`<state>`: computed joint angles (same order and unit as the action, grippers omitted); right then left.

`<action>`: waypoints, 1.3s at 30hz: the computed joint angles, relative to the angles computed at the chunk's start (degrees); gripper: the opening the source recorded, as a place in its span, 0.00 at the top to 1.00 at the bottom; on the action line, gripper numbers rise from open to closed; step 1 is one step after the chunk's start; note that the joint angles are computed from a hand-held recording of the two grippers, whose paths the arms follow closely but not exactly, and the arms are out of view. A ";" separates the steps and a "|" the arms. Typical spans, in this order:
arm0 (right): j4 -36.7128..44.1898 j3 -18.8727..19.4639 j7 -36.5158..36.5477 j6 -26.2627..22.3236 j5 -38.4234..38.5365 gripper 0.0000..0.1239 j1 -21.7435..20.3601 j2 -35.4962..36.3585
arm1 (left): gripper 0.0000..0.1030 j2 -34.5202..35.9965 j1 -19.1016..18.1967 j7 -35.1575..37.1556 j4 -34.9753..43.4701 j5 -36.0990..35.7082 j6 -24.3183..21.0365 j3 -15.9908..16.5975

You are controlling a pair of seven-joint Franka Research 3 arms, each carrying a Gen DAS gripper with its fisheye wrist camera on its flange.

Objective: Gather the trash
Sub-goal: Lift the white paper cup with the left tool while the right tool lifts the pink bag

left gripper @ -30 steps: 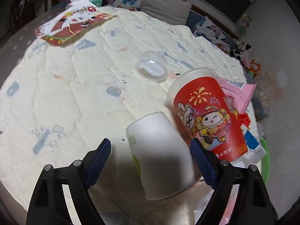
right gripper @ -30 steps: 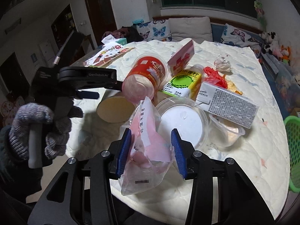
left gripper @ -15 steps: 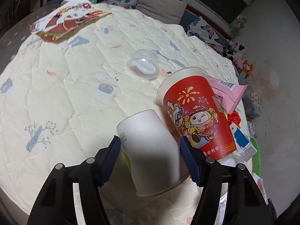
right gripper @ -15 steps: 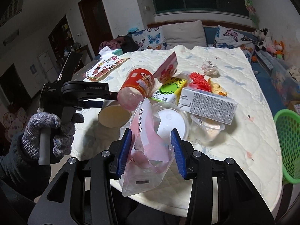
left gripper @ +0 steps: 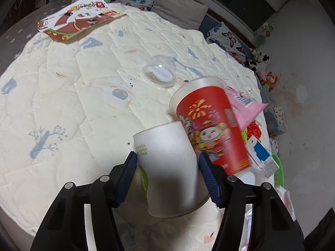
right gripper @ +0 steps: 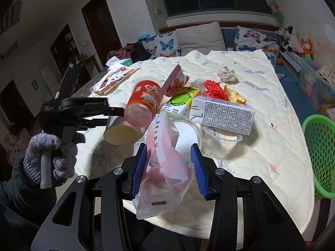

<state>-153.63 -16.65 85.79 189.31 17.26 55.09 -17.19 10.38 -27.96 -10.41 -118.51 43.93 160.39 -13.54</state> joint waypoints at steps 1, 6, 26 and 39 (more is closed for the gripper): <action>-0.13 -0.08 0.02 -0.01 -0.01 0.65 0.05 -0.29 | 0.47 -0.59 -0.23 -0.37 -0.35 0.53 -0.40 0.05; -1.14 1.15 0.03 -0.06 -0.03 0.67 -1.04 -1.38 | 0.51 -2.93 -0.55 -1.70 -1.39 3.80 -3.21 -0.78; 0.23 -8.17 -5.50 -3.55 7.16 0.65 10.45 1.96 | 0.41 -0.08 0.24 2.10 -2.01 -1.29 2.07 -0.65; -0.98 -0.69 -10.14 -2.31 12.07 0.70 4.44 -0.74 | 0.44 -5.89 -0.08 -2.58 -6.41 4.12 1.30 -1.21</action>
